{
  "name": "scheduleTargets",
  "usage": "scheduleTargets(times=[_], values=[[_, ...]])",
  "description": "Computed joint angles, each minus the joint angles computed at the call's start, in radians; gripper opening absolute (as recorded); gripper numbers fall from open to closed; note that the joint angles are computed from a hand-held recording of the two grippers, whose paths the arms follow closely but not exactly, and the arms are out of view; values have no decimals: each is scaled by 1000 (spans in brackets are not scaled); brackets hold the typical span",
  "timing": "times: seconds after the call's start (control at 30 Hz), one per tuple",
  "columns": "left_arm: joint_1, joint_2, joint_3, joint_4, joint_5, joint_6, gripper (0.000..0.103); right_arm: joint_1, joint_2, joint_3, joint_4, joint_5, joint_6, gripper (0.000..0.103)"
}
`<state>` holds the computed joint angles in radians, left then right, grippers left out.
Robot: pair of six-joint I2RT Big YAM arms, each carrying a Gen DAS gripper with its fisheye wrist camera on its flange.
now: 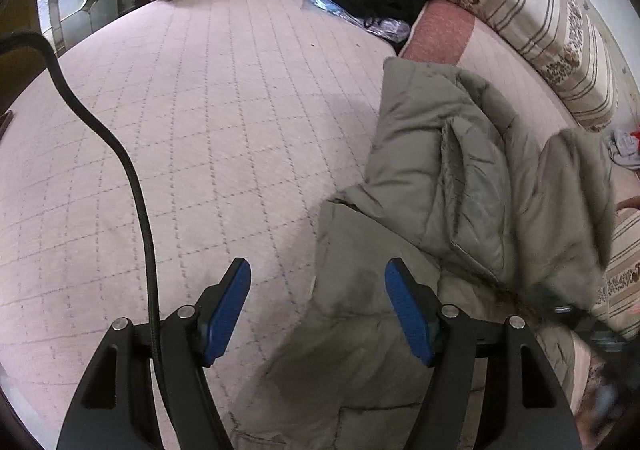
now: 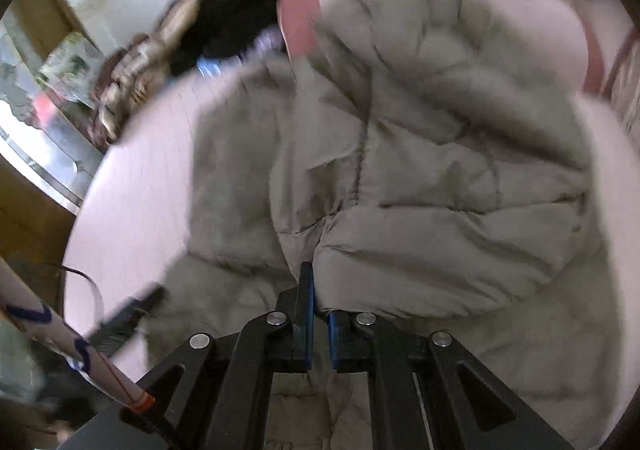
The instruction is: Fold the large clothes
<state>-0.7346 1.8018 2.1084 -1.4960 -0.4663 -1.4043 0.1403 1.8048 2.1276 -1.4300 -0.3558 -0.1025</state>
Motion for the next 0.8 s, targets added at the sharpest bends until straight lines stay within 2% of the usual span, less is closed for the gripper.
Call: scheduleTargets(times=[0.1,0.17,0.3,0.37,0.43,0.5,0.57,0.67,0.8], values=[[-3,-4,-3,-25,-16,-12,69,9,32,-44,61,4,37,5],[-4,-2,0,-41,-24,-17,69,7,82,1,53,-8,73,6],[0,-3,-6,-39,-16,-22,69,-5,81,31,36,-41,94,10],[1,0,-5,-35,-11,-20,69,-18,57,28,33,-69,65,23],[-2,3,-2,-35,-14,-18,69,-36,14,3,41,-103,37,52],[-5,10,9,-40,-18,-11,69,-51,-16,-4,23,-108,14,63],[-8,17,20,-49,-25,-5,69,-70,-42,-11,-11,-126,-36,63],[-7,20,23,-52,-25,0,69,-93,-76,-13,-50,-100,-122,63],[-6,22,23,-59,-23,-7,69,-112,-49,90,-8,-8,-107,63]])
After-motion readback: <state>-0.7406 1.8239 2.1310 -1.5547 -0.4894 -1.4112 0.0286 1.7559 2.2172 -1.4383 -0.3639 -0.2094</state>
